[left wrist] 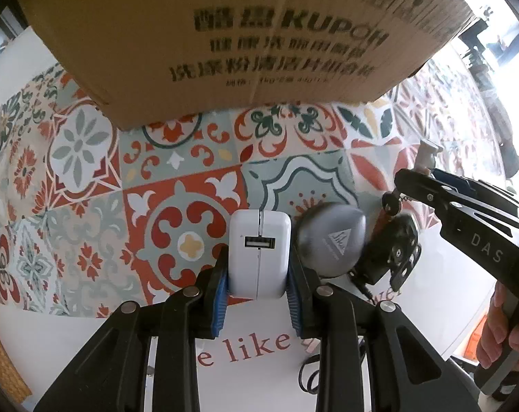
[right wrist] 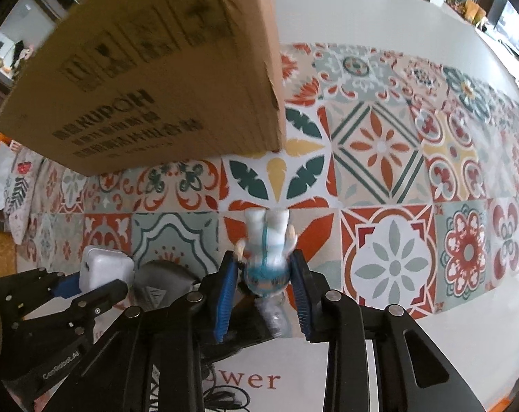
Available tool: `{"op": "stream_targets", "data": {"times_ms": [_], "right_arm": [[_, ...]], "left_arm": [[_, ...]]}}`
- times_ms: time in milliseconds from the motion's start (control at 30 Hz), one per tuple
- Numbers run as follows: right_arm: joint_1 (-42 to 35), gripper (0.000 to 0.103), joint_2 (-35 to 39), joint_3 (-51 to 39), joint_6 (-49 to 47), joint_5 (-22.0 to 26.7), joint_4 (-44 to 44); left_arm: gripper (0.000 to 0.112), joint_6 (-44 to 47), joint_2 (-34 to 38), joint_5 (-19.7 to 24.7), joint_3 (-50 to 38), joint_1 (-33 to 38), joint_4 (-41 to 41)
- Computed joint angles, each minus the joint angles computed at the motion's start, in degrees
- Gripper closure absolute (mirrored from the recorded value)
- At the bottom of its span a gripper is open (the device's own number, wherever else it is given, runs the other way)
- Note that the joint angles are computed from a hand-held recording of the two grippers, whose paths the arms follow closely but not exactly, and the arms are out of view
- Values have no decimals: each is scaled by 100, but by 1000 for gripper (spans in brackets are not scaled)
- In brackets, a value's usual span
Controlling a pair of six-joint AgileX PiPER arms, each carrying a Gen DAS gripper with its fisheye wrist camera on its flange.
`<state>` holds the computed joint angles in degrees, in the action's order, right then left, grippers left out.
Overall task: Organize rigid objects
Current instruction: 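Close the left tool on the white charger while the right tool grips the figurine, then lift and carry the white charger and figurine over the cardboard box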
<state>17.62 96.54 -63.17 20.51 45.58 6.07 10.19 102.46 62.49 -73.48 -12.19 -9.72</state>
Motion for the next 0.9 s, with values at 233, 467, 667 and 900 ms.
{"op": "stream_targets", "data": {"times_ms": [233, 467, 667, 900], "right_arm": [[145, 75, -360, 44, 241, -6, -192], [205, 75, -594, -156, 211, 135, -114], [365, 75, -851, -372, 409, 329, -309], [479, 75, -1068, -695, 518, 486, -516]], "left_arm": [[83, 56, -308, 67, -116, 79, -97], [83, 143, -625, 331, -421, 186, -206], [83, 185, -877, 462, -657, 268, -285], [83, 76, -1160, 569, -917, 218, -346]]}}
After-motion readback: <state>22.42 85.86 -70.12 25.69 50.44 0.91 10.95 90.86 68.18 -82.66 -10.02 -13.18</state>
